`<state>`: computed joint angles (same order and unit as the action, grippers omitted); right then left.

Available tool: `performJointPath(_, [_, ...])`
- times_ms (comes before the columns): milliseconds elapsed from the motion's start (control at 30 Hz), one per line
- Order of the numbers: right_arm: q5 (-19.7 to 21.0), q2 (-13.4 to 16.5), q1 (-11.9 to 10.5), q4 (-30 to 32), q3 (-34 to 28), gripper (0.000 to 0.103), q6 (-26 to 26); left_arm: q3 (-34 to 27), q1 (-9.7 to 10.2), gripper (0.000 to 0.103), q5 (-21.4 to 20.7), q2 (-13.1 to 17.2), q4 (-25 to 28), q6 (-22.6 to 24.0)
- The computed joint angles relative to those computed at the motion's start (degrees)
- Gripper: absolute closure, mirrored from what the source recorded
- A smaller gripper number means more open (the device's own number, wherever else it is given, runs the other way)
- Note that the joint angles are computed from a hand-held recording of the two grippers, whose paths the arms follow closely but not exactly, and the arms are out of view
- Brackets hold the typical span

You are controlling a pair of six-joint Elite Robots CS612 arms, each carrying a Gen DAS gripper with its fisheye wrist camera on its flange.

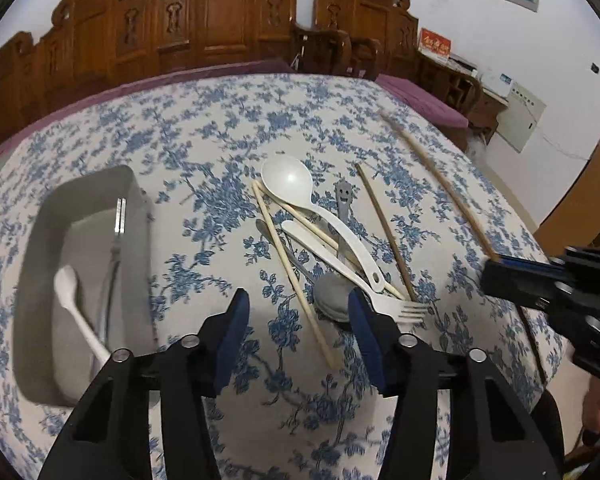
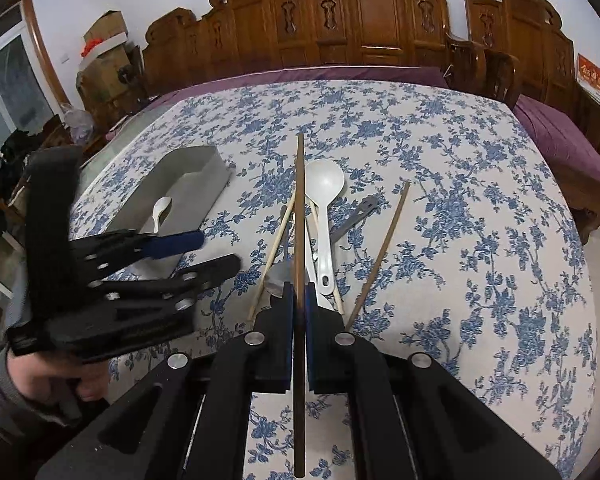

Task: Organize utensils
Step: 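Grasp a second wooden chopstick with the left gripper while the right holds its chopstick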

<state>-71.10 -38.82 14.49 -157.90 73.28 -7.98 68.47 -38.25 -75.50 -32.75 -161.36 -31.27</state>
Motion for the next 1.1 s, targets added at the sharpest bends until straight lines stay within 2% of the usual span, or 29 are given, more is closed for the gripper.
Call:
performJointPath(33, [0.06,-0.07,-0.10,-0.13,0.14,0.097,-0.08,-1.08,0.17,0.064,-0.57,0.59,1.06,-0.13])
performJointPath(200, [0.48,-0.20,-0.34,-0.16,0.27,0.097,-0.31,-5.93,0.74,0.073,-1.46,3.11,6.70,-0.66])
performJointPath(467, [0.95,-0.50,-0.62,-0.83,0.47,0.097,0.19,-11.08,1.43,0.078,-1.11,5.79,14.26,-2.52])
performJointPath(833, [0.77,-0.69,-0.70,-1.38,0.63,0.097,0.53,-13.65,1.49,0.079,-0.59,6.71,18.07,-3.42])
performJointPath(1100, [0.58,-1.05,-0.65,-2.42,1.05,0.097,0.28,-14.03,1.66,0.079,-2.13,6.71,19.00,-4.62])
